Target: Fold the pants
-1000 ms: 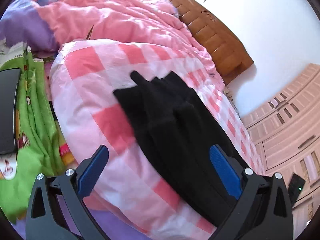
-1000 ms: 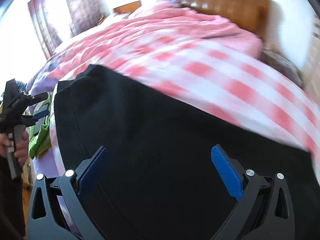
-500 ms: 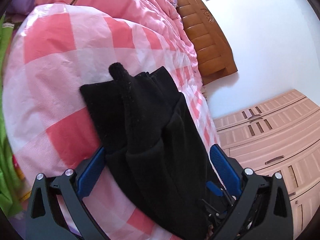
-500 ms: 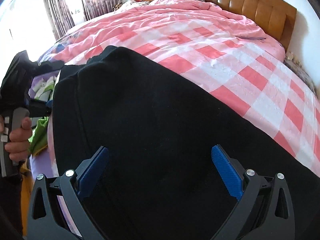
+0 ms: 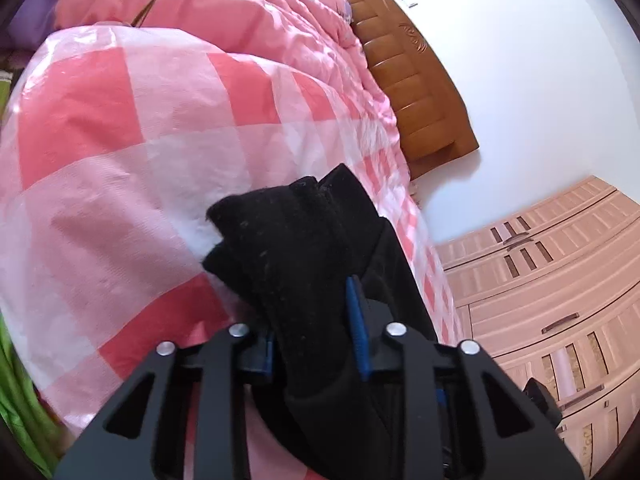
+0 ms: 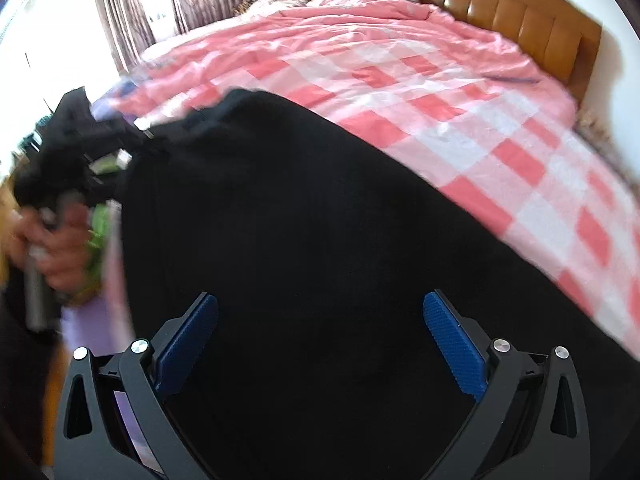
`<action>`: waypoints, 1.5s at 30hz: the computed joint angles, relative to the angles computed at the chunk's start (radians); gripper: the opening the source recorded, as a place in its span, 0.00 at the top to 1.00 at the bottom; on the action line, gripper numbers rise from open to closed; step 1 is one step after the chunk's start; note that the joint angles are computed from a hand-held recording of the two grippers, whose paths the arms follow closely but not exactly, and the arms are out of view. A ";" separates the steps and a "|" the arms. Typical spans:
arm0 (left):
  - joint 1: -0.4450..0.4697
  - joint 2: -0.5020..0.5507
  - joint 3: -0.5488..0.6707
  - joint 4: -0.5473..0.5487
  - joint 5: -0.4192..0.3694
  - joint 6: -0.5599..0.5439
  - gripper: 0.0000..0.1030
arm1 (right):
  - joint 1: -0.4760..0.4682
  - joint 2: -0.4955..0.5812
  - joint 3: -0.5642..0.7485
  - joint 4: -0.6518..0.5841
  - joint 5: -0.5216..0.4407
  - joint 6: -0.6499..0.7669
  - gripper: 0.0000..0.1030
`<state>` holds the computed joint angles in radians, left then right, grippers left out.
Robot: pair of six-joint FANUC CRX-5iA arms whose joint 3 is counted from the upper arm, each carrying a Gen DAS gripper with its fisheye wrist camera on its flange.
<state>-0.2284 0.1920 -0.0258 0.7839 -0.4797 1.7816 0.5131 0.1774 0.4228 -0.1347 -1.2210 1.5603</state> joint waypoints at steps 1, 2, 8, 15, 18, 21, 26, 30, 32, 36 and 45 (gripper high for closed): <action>0.002 -0.002 0.015 -0.042 -0.007 0.028 0.75 | -0.007 0.006 0.017 -0.031 -0.011 0.000 0.04; 0.003 -0.003 0.052 -0.136 -0.023 0.091 0.79 | 0.006 0.015 0.021 -0.009 -0.023 -0.005 0.04; -0.051 0.014 0.288 -0.535 -0.132 0.271 0.81 | 0.059 0.009 -0.015 0.092 -0.023 -0.002 0.04; -0.142 0.020 0.433 -0.742 -0.184 0.289 0.86 | 0.037 -0.050 -0.092 0.117 -0.005 -0.015 0.04; -0.205 0.048 0.531 -0.827 -0.235 0.269 0.86 | 0.008 -0.045 -0.071 0.053 -0.020 0.023 0.04; -0.256 0.083 0.615 -0.876 -0.279 0.249 0.86 | -0.026 -0.059 -0.049 -0.012 -0.027 0.014 0.04; -0.318 0.139 0.717 -0.896 -0.329 0.201 0.86 | -0.005 -0.044 -0.091 0.136 -0.046 -0.003 0.04; -0.371 0.198 0.815 -0.916 -0.380 0.175 0.86 | -0.090 -0.100 -0.092 -0.015 -0.021 0.015 0.04; -0.408 0.231 0.873 -0.937 -0.411 0.147 0.86 | -0.148 -0.173 -0.141 -0.051 0.040 -0.012 0.04; -0.469 0.291 0.944 -0.947 -0.415 0.085 0.86 | -0.290 -0.286 -0.220 -0.145 0.117 -0.066 0.04; -0.608 0.590 1.290 -0.943 -0.629 -0.134 0.86 | -0.577 -0.422 -0.366 -0.374 0.139 -0.091 0.04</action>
